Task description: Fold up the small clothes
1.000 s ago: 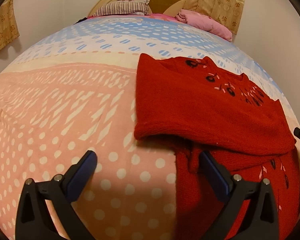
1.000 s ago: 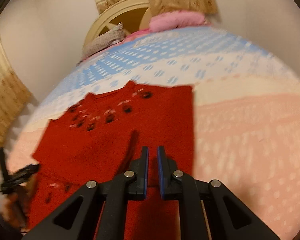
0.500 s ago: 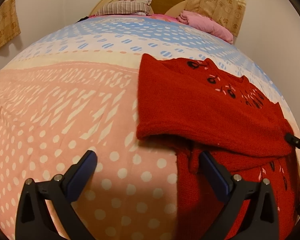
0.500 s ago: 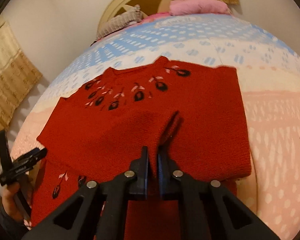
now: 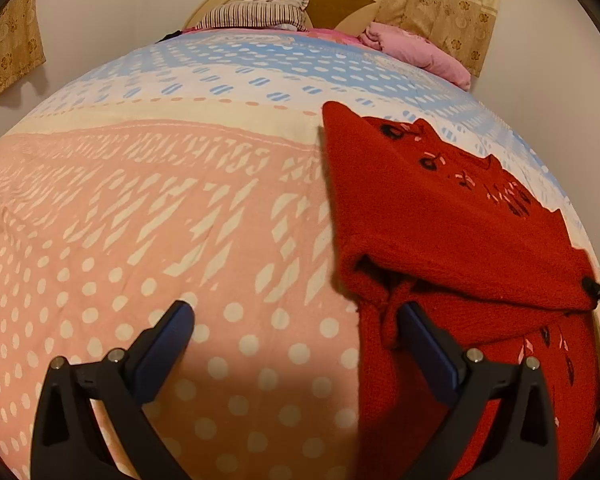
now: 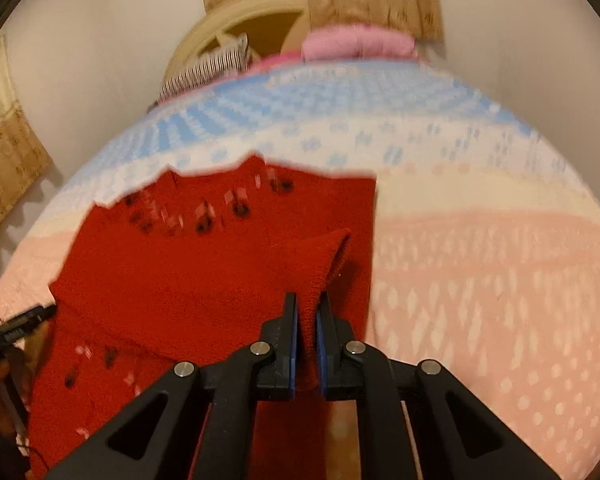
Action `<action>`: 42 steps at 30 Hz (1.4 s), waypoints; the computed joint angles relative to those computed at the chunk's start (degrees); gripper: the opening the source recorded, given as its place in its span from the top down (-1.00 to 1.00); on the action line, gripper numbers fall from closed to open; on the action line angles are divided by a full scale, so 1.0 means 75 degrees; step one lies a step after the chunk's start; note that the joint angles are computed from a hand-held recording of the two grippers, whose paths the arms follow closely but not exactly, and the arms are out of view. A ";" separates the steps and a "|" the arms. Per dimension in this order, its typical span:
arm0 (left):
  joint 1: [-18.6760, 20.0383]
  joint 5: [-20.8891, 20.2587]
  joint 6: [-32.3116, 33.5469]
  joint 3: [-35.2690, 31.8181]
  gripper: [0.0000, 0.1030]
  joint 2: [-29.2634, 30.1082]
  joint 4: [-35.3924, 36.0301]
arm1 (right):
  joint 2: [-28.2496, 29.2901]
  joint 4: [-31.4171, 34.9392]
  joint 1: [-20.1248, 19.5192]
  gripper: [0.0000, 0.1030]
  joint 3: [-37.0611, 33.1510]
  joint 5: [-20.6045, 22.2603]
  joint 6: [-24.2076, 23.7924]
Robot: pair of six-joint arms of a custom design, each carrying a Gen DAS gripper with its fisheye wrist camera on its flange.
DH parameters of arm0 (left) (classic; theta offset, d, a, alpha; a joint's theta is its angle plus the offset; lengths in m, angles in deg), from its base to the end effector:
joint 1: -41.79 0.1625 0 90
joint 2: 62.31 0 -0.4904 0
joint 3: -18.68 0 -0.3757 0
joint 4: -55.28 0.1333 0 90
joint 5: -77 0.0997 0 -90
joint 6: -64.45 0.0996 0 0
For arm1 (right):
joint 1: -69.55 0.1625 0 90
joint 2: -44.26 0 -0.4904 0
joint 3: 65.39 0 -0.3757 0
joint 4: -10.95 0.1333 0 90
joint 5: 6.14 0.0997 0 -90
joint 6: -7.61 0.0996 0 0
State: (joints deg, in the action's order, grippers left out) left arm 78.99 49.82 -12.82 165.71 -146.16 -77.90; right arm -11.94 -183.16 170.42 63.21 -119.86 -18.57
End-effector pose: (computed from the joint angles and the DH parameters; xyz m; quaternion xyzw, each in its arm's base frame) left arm -0.1049 -0.3582 0.2379 -0.0897 0.8406 -0.4027 0.3510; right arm 0.1895 -0.4923 0.1867 0.2459 -0.9105 0.2387 0.2316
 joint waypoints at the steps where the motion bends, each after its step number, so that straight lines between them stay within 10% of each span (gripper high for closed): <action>1: -0.0001 -0.0003 0.0036 0.0027 -1.00 -0.0014 -0.0077 | 0.0125 -0.0158 -0.0012 0.47 0.0014 -0.0244 -0.0035; 3: 0.0004 0.0001 0.0008 0.0010 -1.00 -0.0017 0.0000 | 0.0271 -0.0673 0.0067 -0.07 0.0070 -0.0679 -0.0101; 8: -0.0037 0.0026 -0.0202 -0.0047 -1.00 -0.0111 0.0466 | -0.0062 -0.1097 0.0239 -0.08 0.0375 0.0285 -0.0371; 11: -0.0052 0.0022 -0.0245 -0.0073 -1.00 -0.0059 0.0476 | -0.0222 0.0271 0.0262 -0.08 0.0237 0.1095 -0.0565; 15: -0.0055 -0.0027 -0.0195 -0.0073 -1.00 -0.0090 0.0482 | 0.0218 0.0848 0.0159 -0.08 -0.0036 0.0156 -0.0047; 30: -0.1940 -0.0766 -0.2360 -0.0037 -1.00 -0.0247 0.3371 | -0.0468 0.0110 0.0270 -0.08 0.1023 0.0515 -0.0223; 42: -0.3110 -0.1491 -0.2781 0.0179 -1.00 -0.0322 0.3639 | -0.0605 -0.0470 0.0280 -0.09 0.2017 0.0463 -0.0274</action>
State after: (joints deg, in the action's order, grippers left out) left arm 55.66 38.64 -33.68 167.06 -148.58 -50.60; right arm -16.48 -186.68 172.52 78.34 -116.38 -20.63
